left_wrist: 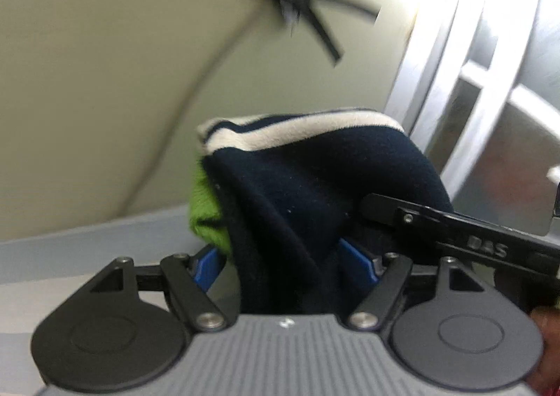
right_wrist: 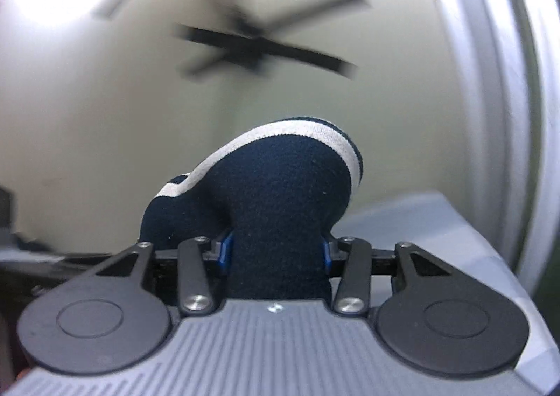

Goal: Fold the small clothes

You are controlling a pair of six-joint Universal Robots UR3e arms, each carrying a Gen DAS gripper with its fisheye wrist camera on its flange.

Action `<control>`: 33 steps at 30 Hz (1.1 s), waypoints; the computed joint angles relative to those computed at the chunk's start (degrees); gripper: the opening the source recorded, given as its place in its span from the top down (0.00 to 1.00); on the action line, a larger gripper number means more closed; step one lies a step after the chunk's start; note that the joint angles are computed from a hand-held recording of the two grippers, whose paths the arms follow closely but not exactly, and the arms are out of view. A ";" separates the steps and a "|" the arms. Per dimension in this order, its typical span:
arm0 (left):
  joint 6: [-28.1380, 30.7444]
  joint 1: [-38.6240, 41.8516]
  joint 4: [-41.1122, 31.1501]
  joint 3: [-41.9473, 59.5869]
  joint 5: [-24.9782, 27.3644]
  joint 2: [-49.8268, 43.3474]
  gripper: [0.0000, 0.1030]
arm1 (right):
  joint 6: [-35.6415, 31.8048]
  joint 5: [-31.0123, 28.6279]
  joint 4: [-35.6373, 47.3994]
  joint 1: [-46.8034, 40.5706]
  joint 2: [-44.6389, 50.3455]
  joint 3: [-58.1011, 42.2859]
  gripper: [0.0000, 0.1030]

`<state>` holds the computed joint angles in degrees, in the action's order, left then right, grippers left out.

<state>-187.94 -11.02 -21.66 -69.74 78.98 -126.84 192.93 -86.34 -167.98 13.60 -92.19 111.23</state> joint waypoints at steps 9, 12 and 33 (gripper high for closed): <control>2.46 -3.70 -3.80 7.90 7.69 -8.33 0.19 | 6.36 -4.27 -3.78 -3.73 3.45 4.82 0.17; 1.83 -3.09 -1.37 1.26 6.93 -3.89 0.19 | 8.15 -13.99 -6.39 1.92 1.29 6.14 0.16; 5.62 -9.07 28.17 -60.17 23.63 32.42 0.00 | 44.54 -50.18 5.58 48.63 -3.17 12.15 0.09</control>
